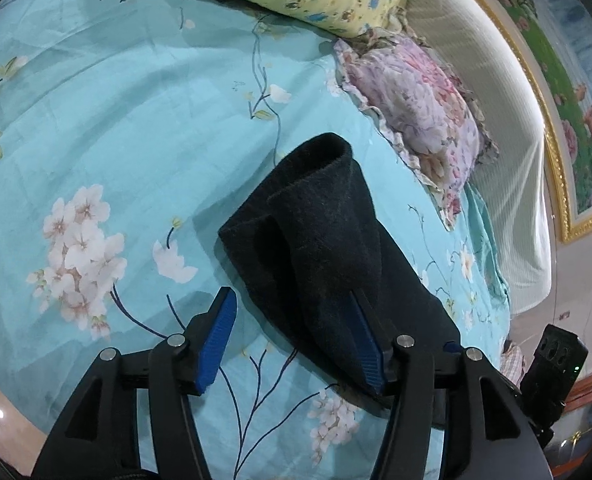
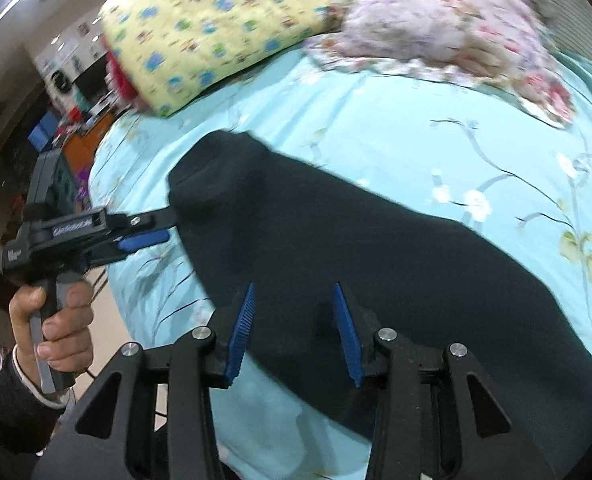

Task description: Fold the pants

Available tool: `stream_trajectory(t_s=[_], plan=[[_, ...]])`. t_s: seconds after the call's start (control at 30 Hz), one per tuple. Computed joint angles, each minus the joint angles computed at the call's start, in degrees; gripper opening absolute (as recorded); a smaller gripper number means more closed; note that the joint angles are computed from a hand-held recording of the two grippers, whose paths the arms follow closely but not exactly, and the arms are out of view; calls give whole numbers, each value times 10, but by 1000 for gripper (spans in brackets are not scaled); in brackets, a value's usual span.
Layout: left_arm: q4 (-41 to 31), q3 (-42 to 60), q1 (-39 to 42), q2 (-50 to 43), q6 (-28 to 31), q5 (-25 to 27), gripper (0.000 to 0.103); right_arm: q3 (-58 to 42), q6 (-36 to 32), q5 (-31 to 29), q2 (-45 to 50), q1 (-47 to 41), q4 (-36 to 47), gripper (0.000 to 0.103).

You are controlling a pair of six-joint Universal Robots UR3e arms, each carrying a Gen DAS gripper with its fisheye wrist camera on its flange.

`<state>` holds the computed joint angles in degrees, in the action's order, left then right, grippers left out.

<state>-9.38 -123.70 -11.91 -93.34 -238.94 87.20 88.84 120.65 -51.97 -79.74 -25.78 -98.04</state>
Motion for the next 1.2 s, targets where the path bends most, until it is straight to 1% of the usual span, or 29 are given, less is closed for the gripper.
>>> stream_trajectory(t_s=[0.07,0.17,0.33,0.47,0.53,0.6,0.7,0.73,0.77,0.8,0.87,0.9,0.93,0.97,1.0,1.03,1.07,1.1,1.2], plan=[[-14,5,3,0,-6,2,67,-21,18,1,19,-12,-6,43],[-9,3,13,-2,-12,-4,67,-74,51,8,60,-30,-1,43],[-33,33,24,-23,-7,-8,67,-198,114,26,153,-36,15,43],[-45,52,28,-41,-3,-9,67,-328,161,-2,255,-7,14,43],[-48,59,28,-49,-3,-5,67,-391,165,-18,302,11,36,43],[-45,60,30,-55,-1,-5,65,-437,151,-35,336,26,61,43],[-48,71,25,-69,11,4,62,-436,124,-85,351,55,53,43],[-49,76,23,-74,16,8,61,-411,112,-104,346,63,32,43],[-51,81,20,-79,21,14,57,-362,91,-106,325,63,-10,43],[-58,93,15,-88,27,23,54,-335,77,-110,312,65,-31,43],[-72,114,8,-103,39,36,53,-331,53,-131,305,73,-28,43],[-79,127,2,-112,44,46,50,-337,47,-138,306,77,-22,42],[-84,138,-2,-120,49,55,47,-343,39,-145,307,81,-18,39],[-85,145,-5,-125,55,59,40,-349,29,-149,308,83,-10,36],[-82,148,-6,-129,61,59,32,-358,21,-149,310,84,4,26],[-68,143,-7,-127,66,54,27,-374,12,-146,315,83,26,21],[-54,134,-7,-121,69,53,20,-375,6,-150,313,83,31,19],[-38,126,-13,-114,72,60,18,-368,0,-152,306,84,26,15],[9,101,-34,-79,83,88,16,-337,-10,-148,275,76,-5,12]])
